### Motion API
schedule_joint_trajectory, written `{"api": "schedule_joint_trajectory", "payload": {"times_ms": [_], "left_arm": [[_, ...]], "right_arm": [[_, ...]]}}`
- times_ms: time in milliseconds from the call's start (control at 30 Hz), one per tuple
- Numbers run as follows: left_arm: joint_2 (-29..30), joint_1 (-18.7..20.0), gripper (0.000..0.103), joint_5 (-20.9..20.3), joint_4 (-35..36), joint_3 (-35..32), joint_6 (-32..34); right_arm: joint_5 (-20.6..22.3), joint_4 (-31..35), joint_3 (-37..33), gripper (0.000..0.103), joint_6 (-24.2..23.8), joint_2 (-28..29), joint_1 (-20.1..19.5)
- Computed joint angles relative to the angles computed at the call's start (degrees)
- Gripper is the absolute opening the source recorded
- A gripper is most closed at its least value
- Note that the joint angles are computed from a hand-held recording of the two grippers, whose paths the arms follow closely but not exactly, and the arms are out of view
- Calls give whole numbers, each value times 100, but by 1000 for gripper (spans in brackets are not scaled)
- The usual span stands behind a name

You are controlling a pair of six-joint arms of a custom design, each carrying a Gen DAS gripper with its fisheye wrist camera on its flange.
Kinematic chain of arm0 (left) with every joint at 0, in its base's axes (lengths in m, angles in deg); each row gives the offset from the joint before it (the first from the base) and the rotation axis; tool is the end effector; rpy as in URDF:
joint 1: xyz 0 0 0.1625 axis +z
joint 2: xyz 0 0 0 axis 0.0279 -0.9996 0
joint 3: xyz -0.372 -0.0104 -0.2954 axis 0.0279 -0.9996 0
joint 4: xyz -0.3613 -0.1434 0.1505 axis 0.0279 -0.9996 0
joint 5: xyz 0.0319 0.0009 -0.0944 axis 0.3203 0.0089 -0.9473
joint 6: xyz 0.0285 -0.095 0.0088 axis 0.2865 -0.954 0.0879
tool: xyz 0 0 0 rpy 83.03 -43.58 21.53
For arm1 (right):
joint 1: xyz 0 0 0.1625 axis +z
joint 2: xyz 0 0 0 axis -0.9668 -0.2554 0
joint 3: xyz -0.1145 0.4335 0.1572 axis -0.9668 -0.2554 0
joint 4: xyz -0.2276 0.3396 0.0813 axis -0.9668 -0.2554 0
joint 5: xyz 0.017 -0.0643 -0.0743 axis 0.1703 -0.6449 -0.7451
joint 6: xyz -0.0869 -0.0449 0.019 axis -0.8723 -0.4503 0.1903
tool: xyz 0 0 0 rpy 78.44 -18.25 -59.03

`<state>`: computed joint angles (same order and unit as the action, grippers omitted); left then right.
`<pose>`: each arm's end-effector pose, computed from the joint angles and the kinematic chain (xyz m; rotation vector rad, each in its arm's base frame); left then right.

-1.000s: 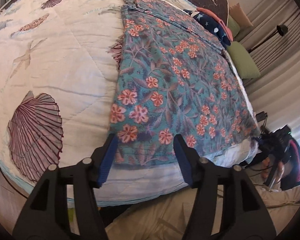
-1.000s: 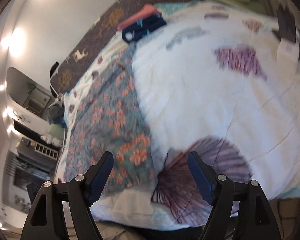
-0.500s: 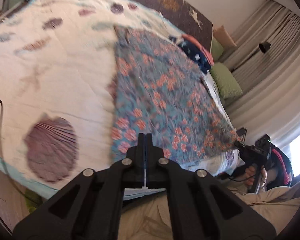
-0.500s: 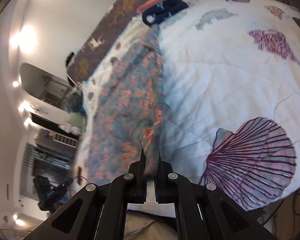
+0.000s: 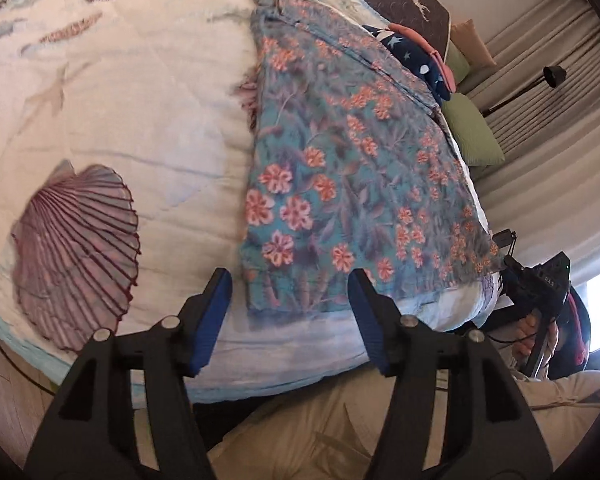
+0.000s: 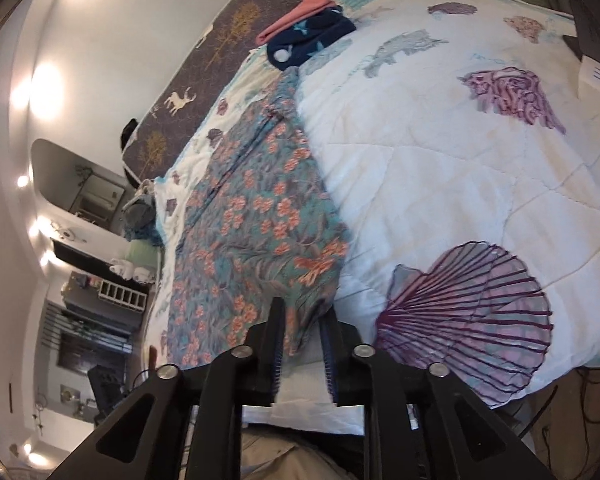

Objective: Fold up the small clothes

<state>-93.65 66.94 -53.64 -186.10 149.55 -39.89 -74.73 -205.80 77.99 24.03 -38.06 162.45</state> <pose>-0.1097 -0.7384 0.2844 0.0848 2.8421 -0.6705 0.0951 -0.7485 0.3502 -0.1340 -2.9765 0.9118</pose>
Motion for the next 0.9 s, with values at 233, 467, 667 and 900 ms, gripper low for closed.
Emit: {"api": "schedule_joint_trajectory", "payload": {"times_ms": [233, 467, 667, 900], "left_arm": [[-163, -135, 8, -106, -890, 229, 33], [-445, -254, 8, 110, -694, 265, 331], [-191, -114, 9, 65, -270, 108, 68], [-128, 121, 10, -139, -32, 6, -470]], "right_arm": [[-281, 135, -135, 46, 70, 93, -5], [-338, 432, -385, 47, -58, 247, 28], [-496, 739, -567, 49, -140, 389, 45], [-676, 1006, -730, 19, -431, 483, 95]]}}
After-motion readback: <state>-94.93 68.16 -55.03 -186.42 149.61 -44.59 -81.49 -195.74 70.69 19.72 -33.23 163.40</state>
